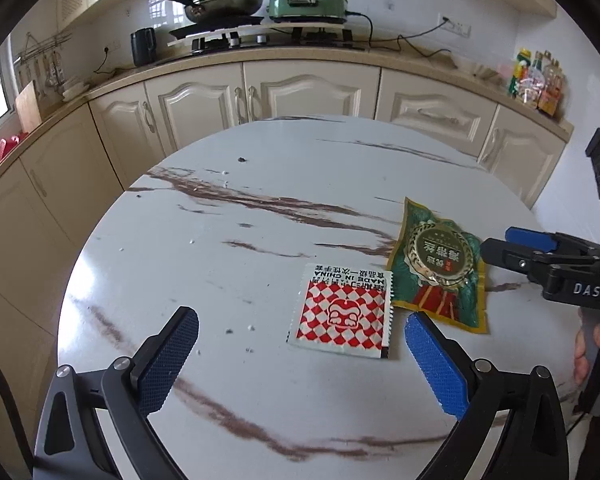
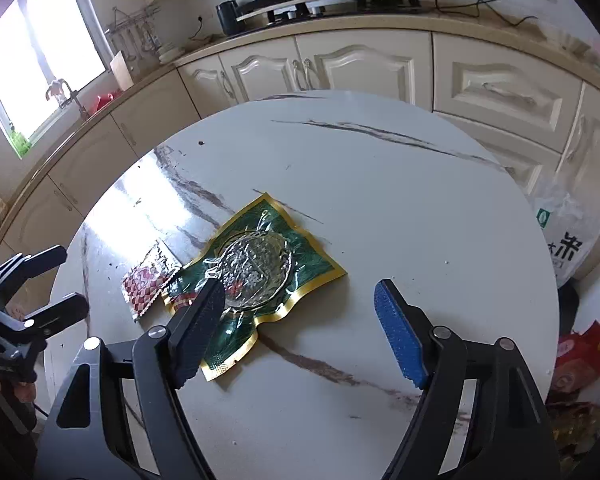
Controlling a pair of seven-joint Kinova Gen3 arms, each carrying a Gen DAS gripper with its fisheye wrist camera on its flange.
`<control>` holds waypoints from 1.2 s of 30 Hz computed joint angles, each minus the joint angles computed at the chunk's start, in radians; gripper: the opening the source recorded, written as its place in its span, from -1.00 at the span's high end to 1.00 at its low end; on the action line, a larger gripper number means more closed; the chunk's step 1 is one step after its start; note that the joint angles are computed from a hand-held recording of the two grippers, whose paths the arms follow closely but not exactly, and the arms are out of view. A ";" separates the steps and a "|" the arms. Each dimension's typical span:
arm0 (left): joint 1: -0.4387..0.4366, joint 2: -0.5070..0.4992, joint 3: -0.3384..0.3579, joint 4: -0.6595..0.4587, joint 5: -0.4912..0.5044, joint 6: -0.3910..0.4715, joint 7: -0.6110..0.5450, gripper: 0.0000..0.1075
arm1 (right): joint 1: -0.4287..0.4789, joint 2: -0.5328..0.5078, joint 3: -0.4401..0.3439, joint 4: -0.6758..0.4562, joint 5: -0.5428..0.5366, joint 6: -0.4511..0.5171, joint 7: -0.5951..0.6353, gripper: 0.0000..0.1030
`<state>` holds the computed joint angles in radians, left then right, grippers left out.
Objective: Collect trash
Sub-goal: 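Grasp the red-checkered packet with the left gripper while the right gripper grasps the green packet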
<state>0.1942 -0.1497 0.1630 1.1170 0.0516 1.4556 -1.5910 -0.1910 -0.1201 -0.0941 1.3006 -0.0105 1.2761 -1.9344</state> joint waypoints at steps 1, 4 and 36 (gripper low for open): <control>-0.001 0.021 0.019 -0.009 -0.010 0.006 0.000 -0.88 | 0.003 0.001 0.003 0.004 0.001 -0.006 -0.002 -0.57; 0.024 0.076 0.023 -0.038 -0.010 0.032 0.002 -0.83 | 0.010 0.010 0.023 0.006 -0.029 -0.014 0.034 -0.58; 0.013 0.020 -0.030 -0.027 0.214 -0.007 -0.143 1.00 | 0.071 0.015 0.073 0.076 -0.262 -0.123 -0.021 -0.65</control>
